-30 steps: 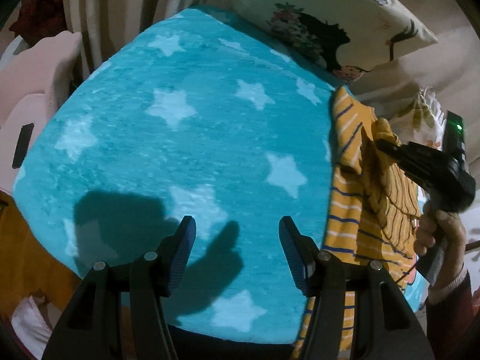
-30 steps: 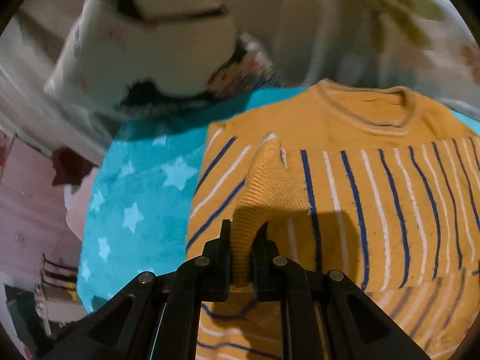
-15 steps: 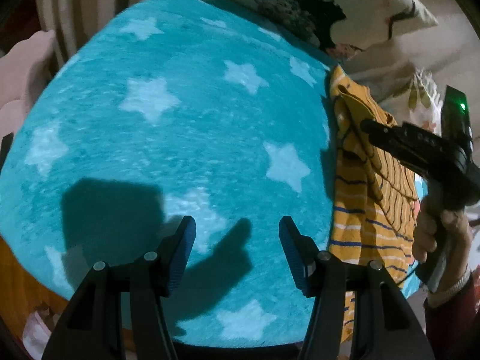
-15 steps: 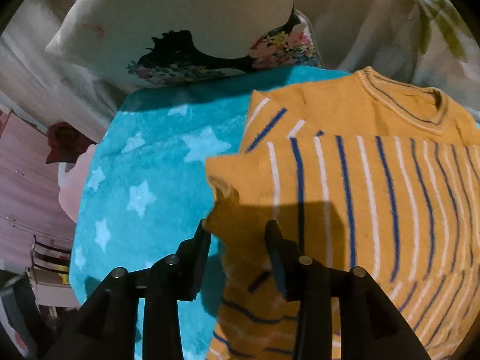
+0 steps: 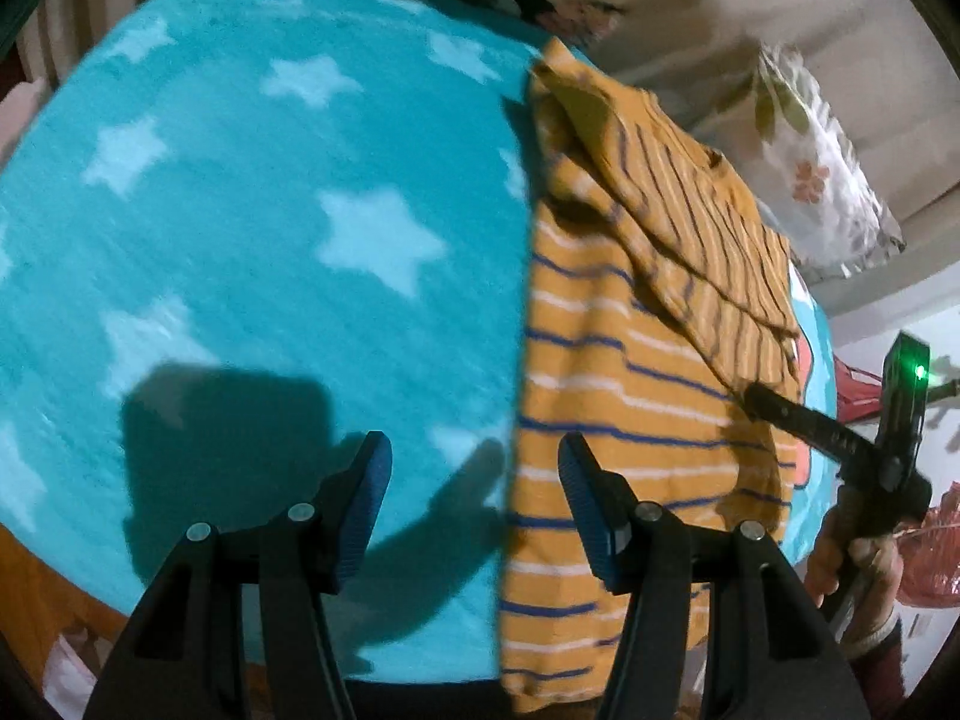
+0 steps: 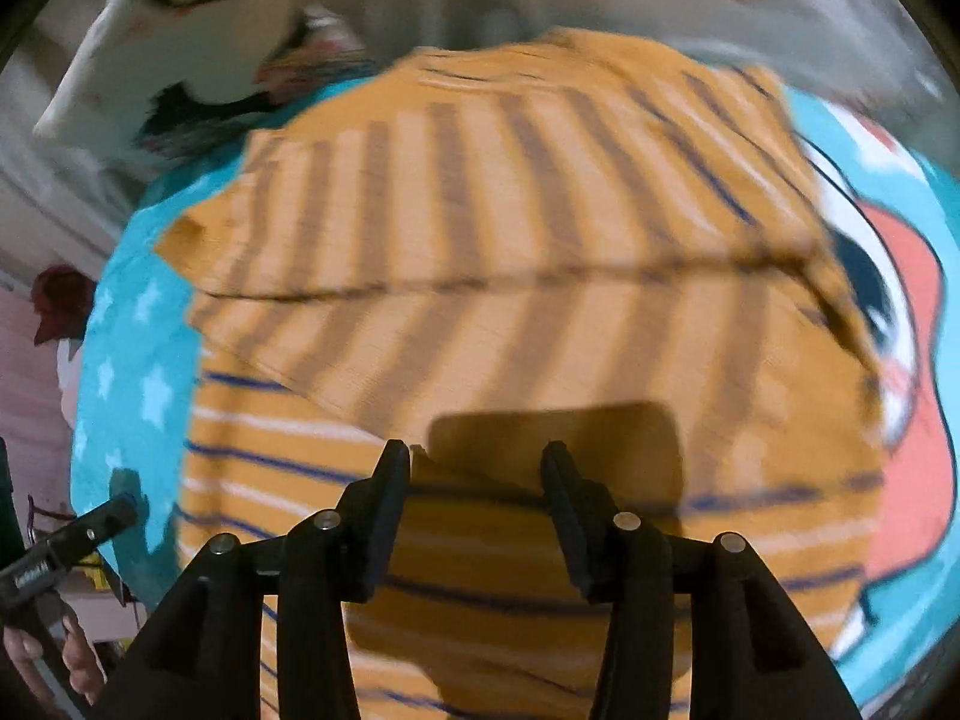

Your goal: Fold small clothes

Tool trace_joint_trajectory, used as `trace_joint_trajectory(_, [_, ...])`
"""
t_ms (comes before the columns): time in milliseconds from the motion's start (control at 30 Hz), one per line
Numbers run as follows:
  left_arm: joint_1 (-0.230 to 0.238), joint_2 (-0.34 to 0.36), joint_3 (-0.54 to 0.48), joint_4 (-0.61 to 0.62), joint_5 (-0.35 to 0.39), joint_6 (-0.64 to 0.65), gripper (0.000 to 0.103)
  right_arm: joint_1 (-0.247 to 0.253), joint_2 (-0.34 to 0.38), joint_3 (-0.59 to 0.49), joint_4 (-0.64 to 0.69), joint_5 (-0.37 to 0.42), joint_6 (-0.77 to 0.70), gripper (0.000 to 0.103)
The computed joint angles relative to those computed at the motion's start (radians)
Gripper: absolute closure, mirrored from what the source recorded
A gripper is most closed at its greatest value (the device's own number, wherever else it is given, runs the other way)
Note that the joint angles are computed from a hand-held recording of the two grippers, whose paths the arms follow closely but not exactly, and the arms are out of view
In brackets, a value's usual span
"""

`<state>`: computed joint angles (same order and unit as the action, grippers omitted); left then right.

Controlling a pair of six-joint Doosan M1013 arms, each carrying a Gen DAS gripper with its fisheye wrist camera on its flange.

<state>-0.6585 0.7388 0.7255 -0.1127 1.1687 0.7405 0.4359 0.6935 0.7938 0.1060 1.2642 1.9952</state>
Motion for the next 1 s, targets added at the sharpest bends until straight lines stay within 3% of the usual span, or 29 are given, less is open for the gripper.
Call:
trace_joint_trajectory(133, [-0.030, 0.008, 0.009, -0.005, -0.016, -0.032, 0.046, -0.047, -0.125, 0.208, 0.023, -0.099, 0.010, 0.053])
trace_joint_trajectory(267, [-0.067, 0.002, 0.023, 0.086, -0.033, -0.068, 0.046, -0.094, -0.239, 0.384, 0.066, -0.211, 0.011, 0.049])
trace_joint_trajectory(567, [-0.112, -0.091, 0.215, 0.118, -0.254, -0.200, 0.045, -0.168, -0.361, 0.623, 0.287, -0.316, -0.088, 0.045])
trace_joint_trajectory(833, [-0.157, -0.142, 0.321, 0.166, -0.379, -0.303, 0.037, -0.194, -0.386, 0.709, 0.637, -0.292, -0.365, 0.045])
trace_joint_trajectory(1000, [-0.168, -0.134, 0.320, 0.139, -0.361, -0.303, 0.032, -0.188, -0.393, 0.736, 0.727, -0.222, -0.468, 0.043])
